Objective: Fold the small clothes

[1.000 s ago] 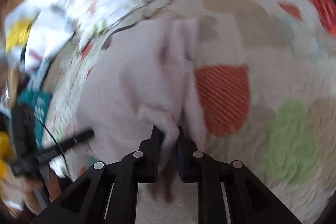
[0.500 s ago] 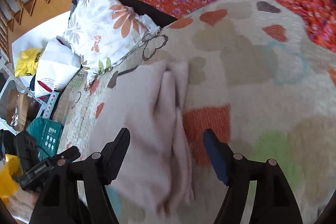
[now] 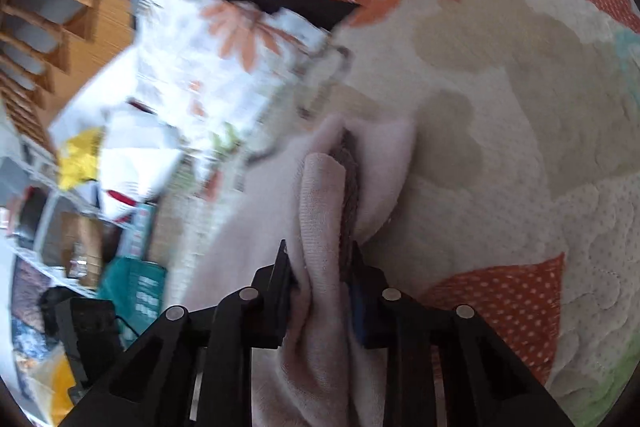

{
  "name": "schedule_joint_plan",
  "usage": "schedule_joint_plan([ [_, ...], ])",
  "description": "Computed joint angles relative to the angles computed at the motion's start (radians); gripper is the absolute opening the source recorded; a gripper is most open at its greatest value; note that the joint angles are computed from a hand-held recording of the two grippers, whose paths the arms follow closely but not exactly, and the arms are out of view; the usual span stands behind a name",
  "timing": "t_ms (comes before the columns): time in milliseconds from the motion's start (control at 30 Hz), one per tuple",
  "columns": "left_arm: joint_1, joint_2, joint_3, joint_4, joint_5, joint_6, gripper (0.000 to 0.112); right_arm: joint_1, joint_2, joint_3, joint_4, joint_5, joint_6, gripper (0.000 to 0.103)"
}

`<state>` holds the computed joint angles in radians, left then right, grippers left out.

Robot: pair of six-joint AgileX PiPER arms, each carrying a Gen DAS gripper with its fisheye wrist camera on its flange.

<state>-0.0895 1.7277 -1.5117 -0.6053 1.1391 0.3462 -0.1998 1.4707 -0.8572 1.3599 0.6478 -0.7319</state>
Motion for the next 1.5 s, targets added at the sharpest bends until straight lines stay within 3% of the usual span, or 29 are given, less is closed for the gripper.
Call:
schedule_joint_plan([
  [67, -0.018, -0.012, 0.014, 0.043, -0.023, -0.029, 0.039, 0.014, -0.026, -0.002, -0.024, -0.019, 0.009, 0.027],
  [133, -0.044, -0.017, 0.057, 0.112, -0.069, -0.062, 0.048, 0.056, -0.026, -0.02, -0.18, -0.083, 0.141, 0.028],
  [233, -0.042, -0.017, 0.151, 0.136, -0.138, -0.104, 0.068, 0.088, -0.001, -0.013, -0.36, -0.153, 0.308, 0.042],
  [300, -0.015, -0.042, 0.186, 0.09, -0.142, -0.092, 0.069, 0.1, -0.032, -0.03, -0.511, -0.158, 0.476, 0.042],
  [433, 0.01, -0.148, 0.249, 0.092, -0.173, -0.085, 0.069, 0.199, -0.175, 0.014, -0.911, -0.316, 0.807, 0.042],
  [567, -0.003, -0.304, 0.326, 0.17, -0.269, -0.154, 0.071, 0.331, -0.275, 0.005, -1.293, -0.315, 1.15, 0.033],
  [633, -0.016, -0.377, 0.351, 0.229, -0.304, -0.217, 0.072, 0.402, -0.281, -0.01, -1.337, -0.306, 1.191, 0.033],
  [700, -0.042, -0.454, 0.377, 0.328, -0.352, -0.302, 0.078, 0.424, -0.24, -0.024, -1.259, -0.296, 1.118, 0.033],
  [800, -0.13, -0.578, 0.423, 0.62, -0.444, -0.538, 0.09, 0.411, -0.165, -0.032, -1.142, -0.245, 1.024, 0.033],
  [833, -0.155, -0.622, 0.444, 0.72, -0.477, -0.613, 0.093, 0.4, -0.131, -0.045, -1.137, -0.197, 1.032, 0.031],
  [900, -0.206, -0.705, 0.478, 0.92, -0.521, -0.754, 0.103, 0.397, -0.145, -0.021, -1.154, -0.193, 1.074, 0.029],
  [1000, -0.305, -0.759, 0.489, 1.204, -0.504, -0.979, 0.103, 0.422, -0.198, 0.0, -1.255, -0.161, 1.188, 0.031],
  [1067, -0.361, -0.782, 0.485, 1.312, -0.473, -1.056, 0.103, 0.466, -0.235, 0.016, -1.359, -0.127, 1.303, 0.031],
  [1200, -0.415, -0.821, 0.482, 1.325, -0.457, -1.046, 0.103, 0.58, -0.302, 0.037, -1.569, -0.059, 1.528, 0.031],
  [1367, -0.381, -0.821, 0.452, 1.019, -0.444, -0.794, 0.103, 0.707, -0.363, 0.067, -1.831, -0.064, 1.785, 0.031],
  [1500, -0.416, -0.813, 0.464, 1.016, -0.412, -0.801, 0.103, 0.739, -0.299, 0.069, -1.942, -0.055, 1.861, 0.031],
])
